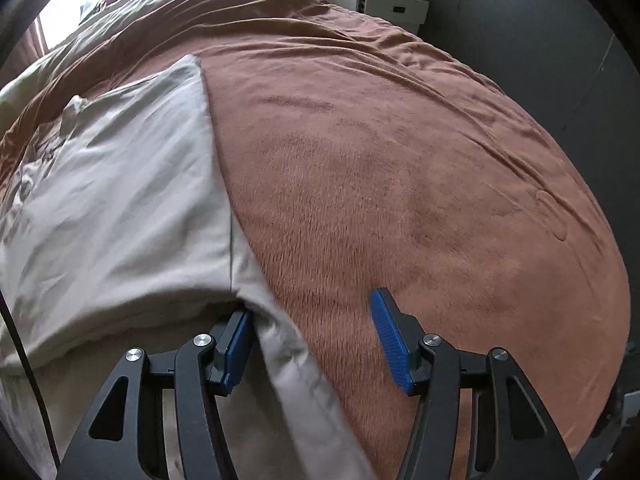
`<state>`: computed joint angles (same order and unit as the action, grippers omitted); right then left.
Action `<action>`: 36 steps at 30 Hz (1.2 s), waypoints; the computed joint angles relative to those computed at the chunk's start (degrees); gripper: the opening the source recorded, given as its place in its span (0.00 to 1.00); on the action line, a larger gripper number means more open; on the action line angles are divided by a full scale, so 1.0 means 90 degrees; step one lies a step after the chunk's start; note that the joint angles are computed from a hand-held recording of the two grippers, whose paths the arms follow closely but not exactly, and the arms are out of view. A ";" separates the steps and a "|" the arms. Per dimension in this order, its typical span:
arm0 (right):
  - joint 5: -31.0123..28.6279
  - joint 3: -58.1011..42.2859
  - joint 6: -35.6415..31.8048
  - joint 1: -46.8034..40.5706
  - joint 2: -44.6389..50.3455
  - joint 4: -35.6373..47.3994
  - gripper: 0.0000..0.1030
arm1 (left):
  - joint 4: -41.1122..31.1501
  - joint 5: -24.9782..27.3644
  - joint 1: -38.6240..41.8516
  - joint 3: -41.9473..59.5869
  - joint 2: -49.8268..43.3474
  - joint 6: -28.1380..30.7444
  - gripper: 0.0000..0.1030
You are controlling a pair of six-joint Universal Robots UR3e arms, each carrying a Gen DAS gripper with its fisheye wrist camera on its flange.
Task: Fold large clothes
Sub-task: 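Fold the jacket's other side inward with the right gripper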
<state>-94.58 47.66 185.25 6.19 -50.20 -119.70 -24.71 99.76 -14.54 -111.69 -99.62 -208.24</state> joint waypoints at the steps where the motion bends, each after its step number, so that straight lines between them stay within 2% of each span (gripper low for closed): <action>1: 0.0122 0.0222 0.0022 -0.0035 -0.0206 0.0001 0.53 | -0.0023 -0.0050 0.0024 -0.0061 0.0124 -0.0002 0.62; 6: 0.1271 0.2060 -0.0194 -0.0569 -0.1886 -0.0248 0.53 | -0.0142 -0.0084 -0.0016 -0.0529 0.1061 0.0057 0.62; 10: 0.1841 0.3026 -0.0698 -0.0966 -0.2946 -0.0225 0.54 | -0.0551 0.0020 -0.0095 -0.0788 0.1890 -0.0062 0.62; 18: 0.2763 0.4921 -0.1694 -0.1987 -0.5187 0.0194 0.54 | -0.1969 0.0393 -0.0533 -0.1377 0.3879 -0.0479 0.63; 20: 0.2971 0.5303 -0.1983 -0.2250 -0.5670 0.0395 0.54 | -0.2424 0.0692 -0.0742 -0.1507 0.4440 -0.0728 0.71; 24: 0.3551 0.5962 -0.2679 -0.2899 -0.6712 0.1137 0.54 | -0.3356 0.1136 -0.1143 -0.1681 0.5498 -0.1277 0.74; 27: 0.4008 0.6398 -0.3444 -0.3491 -0.7421 0.1878 0.54 | -0.4295 0.1709 -0.1753 -0.1639 0.6136 -0.2012 0.74; 29: 0.4287 0.6698 -0.4076 -0.3999 -0.7924 0.2457 0.54 | -0.4963 0.2274 -0.2425 -0.1521 0.6308 -0.2768 0.74; 31: 0.4554 0.6842 -0.4652 -0.4484 -0.8260 0.3039 0.54 | -0.5710 0.2785 -0.3261 -0.1359 0.6419 -0.3723 0.74; 36: 0.5106 0.7011 -0.6394 -0.5900 -0.8990 0.4966 0.54 | -0.7167 0.3437 -0.4966 -0.0939 0.6256 -0.5819 0.74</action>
<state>-48.62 110.76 127.70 -46.91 -131.12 -75.01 -89.21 130.69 -59.24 -120.14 -43.32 -260.61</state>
